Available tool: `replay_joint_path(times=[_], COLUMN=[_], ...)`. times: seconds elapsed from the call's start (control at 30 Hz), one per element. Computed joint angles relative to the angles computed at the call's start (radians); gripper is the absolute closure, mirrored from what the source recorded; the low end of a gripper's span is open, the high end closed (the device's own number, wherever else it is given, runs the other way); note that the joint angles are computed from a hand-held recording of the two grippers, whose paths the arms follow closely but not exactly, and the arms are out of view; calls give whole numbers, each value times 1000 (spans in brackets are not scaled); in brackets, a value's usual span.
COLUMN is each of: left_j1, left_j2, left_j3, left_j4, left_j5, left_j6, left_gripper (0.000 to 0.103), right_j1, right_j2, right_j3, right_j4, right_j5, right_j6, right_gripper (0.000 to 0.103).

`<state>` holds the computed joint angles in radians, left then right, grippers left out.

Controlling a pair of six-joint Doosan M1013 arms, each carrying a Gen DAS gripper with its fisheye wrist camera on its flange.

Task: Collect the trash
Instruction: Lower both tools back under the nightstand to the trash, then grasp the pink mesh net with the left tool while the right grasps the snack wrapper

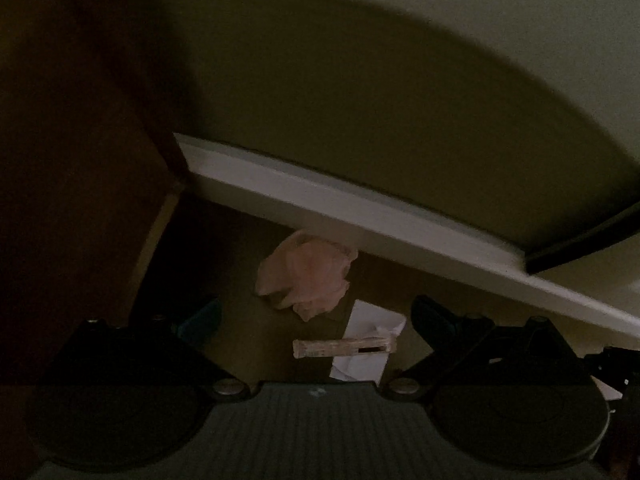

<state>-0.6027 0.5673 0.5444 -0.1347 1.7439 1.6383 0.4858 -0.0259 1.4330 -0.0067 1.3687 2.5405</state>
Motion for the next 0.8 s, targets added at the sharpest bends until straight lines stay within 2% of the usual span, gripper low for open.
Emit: replay_joint_path(times=[0.3,0.6,0.8], left_j1=[-24,-32,-30], left_j2=[-3,22,45], left_j3=[168,255,273], left_j4=[41,70,53], left_j5=[-117,-183,-179], left_j6=[78,113,121], left_gripper=[1,1,1], right_j1=[-19,-29,-41], right_j2=[30,71,87], right_j3=[110,180,206], right_j4=[131,233,268], right_j5=[-53,-94,-115], right_j6=[-80,-101,-65], right_gripper=[47,47,47])
